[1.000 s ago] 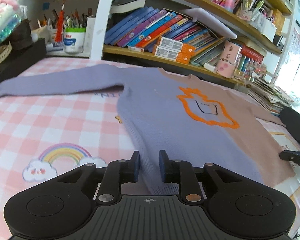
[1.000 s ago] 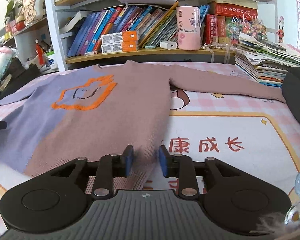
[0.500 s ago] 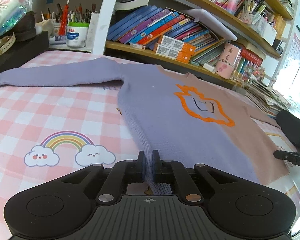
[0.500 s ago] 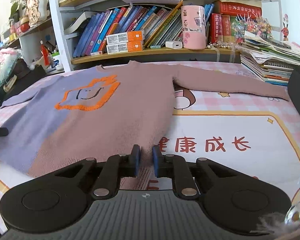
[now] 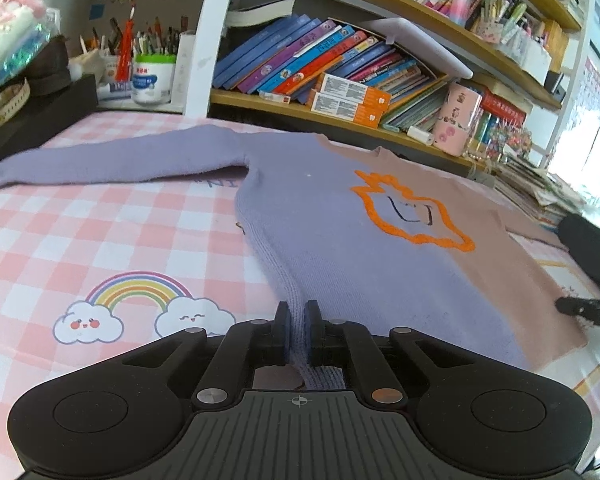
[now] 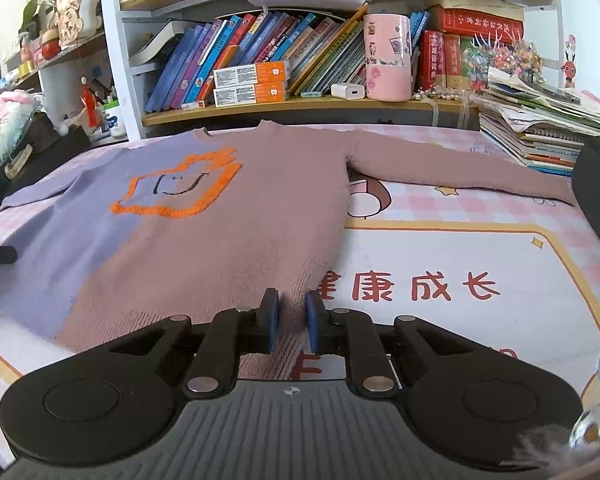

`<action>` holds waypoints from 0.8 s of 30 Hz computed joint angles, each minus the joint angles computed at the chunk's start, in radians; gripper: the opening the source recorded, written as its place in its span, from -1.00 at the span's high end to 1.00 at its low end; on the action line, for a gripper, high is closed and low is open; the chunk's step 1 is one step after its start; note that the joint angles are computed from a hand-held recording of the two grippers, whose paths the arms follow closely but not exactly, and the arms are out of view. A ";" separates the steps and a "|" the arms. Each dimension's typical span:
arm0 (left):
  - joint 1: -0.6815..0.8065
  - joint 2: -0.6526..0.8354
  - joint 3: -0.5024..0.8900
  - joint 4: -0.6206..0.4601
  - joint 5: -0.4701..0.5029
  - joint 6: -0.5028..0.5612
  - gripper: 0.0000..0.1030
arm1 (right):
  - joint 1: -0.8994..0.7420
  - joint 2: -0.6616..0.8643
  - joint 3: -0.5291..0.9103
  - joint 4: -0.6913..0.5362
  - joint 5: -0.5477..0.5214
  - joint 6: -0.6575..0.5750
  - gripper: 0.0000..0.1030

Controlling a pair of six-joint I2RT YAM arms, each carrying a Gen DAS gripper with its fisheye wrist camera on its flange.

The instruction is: Fold clothes

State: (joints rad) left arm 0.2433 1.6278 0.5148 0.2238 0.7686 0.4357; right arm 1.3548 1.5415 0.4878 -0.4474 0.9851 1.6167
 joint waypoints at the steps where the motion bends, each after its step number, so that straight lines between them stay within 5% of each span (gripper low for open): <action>1: -0.001 -0.014 -0.012 0.015 -0.005 -0.002 0.78 | 0.005 0.007 0.008 -0.015 0.007 0.010 0.66; 2: -0.001 -0.028 -0.025 0.031 -0.010 -0.005 0.71 | 0.015 0.019 0.021 -0.042 0.021 0.030 0.61; 6: 0.016 -0.096 -0.090 0.141 0.011 -0.055 -0.39 | 0.065 0.046 0.069 -0.154 0.117 0.086 0.11; 8: 0.023 -0.124 -0.116 0.201 0.028 -0.089 -0.43 | 0.084 0.069 0.103 -0.222 0.161 0.114 -0.35; 10: 0.028 -0.141 -0.142 0.270 0.038 -0.130 -0.68 | 0.100 0.121 0.158 -0.324 0.204 0.167 -0.70; 16: 0.034 -0.143 -0.226 0.508 0.070 -0.229 -0.96 | 0.112 0.187 0.234 -0.413 0.282 0.124 -1.00; 24: -0.016 -0.149 -0.237 0.502 -0.022 -0.184 -0.97 | 0.035 0.076 0.122 0.063 0.263 -0.373 -1.00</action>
